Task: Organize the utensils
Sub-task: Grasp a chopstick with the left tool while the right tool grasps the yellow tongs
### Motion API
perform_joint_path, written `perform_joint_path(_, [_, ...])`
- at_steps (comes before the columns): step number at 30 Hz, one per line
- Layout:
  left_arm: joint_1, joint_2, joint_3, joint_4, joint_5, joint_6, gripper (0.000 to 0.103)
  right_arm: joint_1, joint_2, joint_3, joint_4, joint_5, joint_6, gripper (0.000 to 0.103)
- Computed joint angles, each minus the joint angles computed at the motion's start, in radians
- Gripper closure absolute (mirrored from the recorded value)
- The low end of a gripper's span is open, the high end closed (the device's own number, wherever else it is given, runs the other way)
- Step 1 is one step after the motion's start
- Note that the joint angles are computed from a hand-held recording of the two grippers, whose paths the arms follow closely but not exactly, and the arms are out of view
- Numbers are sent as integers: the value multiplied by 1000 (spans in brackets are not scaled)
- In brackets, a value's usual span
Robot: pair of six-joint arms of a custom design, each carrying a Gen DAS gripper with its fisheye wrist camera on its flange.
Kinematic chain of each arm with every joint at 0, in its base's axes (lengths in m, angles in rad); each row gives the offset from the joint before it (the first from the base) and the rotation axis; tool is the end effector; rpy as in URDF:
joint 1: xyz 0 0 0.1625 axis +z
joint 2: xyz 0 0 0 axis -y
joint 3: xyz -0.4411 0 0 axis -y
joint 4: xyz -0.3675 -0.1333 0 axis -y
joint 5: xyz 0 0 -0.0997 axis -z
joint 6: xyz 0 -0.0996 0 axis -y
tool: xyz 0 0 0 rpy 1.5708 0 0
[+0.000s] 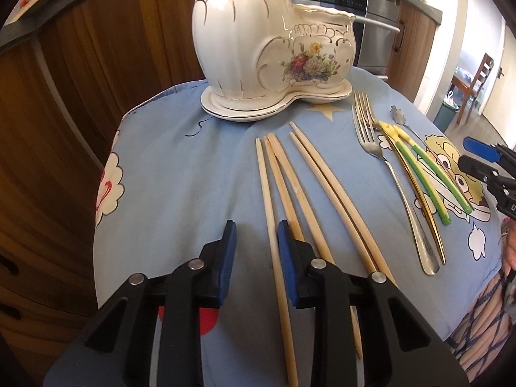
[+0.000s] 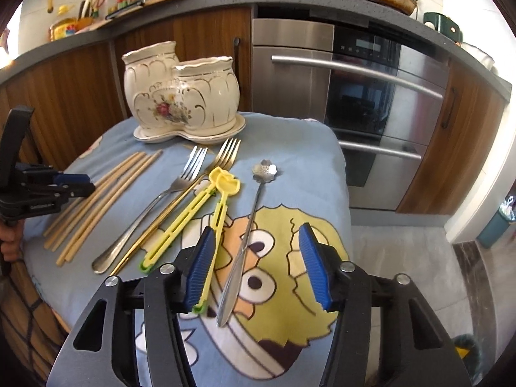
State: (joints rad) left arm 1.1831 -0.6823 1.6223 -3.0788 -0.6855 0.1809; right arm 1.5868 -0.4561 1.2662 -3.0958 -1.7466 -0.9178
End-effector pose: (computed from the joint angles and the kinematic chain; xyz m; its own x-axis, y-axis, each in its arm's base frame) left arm -0.0612 -0.7064 0.1444 -0.6740 -0.0034 -0.7387 0.4473 0.7940 -0.4118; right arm 0.1285 -0.7870 0.0819 -0.5896 -0.5396 0.6009 -0.7907 0.5373 -0.2934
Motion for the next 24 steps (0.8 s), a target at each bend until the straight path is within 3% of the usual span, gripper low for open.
perform_joint_path(5, [1,3,-54,109,8,-25,83,18,14,-62,134,-6,4,58])
perform_joint_path(10, [14,-19,-97,251,-24,-95,93,37,46,-138,259,-54,5,81])
perform_joint_path(17, [33,-43,-169,466,-77,-155,95,57,84,-226,388,-125,5,82])
perform_joint_path(24, [23,10,-365,860,-34,-176,95,63,120,-317,511,-176,23,82])
